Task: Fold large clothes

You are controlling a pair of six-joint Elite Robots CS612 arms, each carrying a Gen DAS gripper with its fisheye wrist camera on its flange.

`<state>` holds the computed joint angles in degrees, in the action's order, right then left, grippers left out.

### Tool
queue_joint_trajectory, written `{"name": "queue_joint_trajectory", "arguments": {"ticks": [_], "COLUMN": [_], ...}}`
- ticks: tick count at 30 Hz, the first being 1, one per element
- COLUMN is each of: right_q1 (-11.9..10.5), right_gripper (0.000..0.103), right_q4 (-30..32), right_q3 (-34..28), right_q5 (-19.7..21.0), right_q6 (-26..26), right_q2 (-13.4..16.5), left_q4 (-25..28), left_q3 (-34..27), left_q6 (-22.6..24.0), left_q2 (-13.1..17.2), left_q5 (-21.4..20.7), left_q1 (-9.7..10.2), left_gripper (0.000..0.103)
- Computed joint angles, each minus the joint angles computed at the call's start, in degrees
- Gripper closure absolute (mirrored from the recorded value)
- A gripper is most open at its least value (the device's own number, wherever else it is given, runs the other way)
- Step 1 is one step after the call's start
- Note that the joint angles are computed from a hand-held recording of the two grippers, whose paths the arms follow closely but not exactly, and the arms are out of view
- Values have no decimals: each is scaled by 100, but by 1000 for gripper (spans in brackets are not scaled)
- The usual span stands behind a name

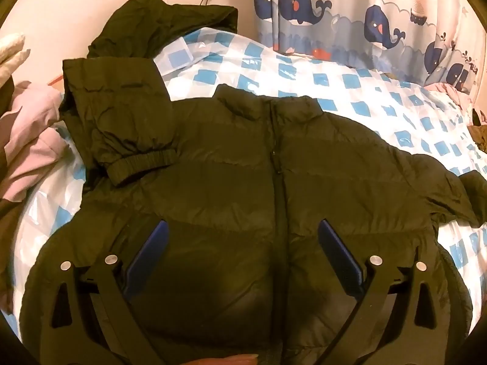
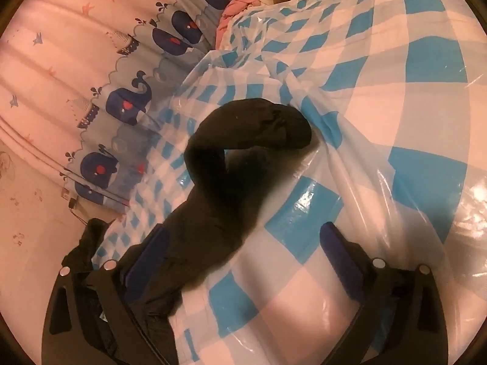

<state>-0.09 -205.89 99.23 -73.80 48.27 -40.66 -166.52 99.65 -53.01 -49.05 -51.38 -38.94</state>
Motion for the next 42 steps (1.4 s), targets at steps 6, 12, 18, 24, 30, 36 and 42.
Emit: {"name": "queue_joint_trajectory", "arguments": {"ticks": [6, 12, 18, 24, 30, 36, 42], "right_q1": [214, 769, 1381, 1625, 1659, 1707, 1766], "right_gripper": [7, 7, 7, 7, 7, 7, 7], "right_q4": [898, 1592, 1493, 1566, 1479, 1402, 1286], "right_q3": [-102, -342, -637, -804, -833, -851, -863], "right_q5": [-583, -2140, -2550, -2884, -3018, -3094, -3140], "right_q6": [-947, -2608, -4214, -4753, -4932, -5119, -5291], "right_q2": [-154, -301, -271, -165, -149, -122, -109], "left_q4": [125, 232, 257, 180, 164, 214, 221], "left_q3": [-30, -85, -109, -81, -68, -61, -68], "left_q6": [-20, -20, 34, -13, -15, -20, -29], "left_q2": [6, 37, 49, 27, 11, -4, 0], "left_q5": [-33, -98, -134, -152, -157, -159, -154], "left_q1": [-4, 16, 32, 49, 53, 50, 48], "left_gripper": [9, 9, 9, 9, 9, 9, 9]}}
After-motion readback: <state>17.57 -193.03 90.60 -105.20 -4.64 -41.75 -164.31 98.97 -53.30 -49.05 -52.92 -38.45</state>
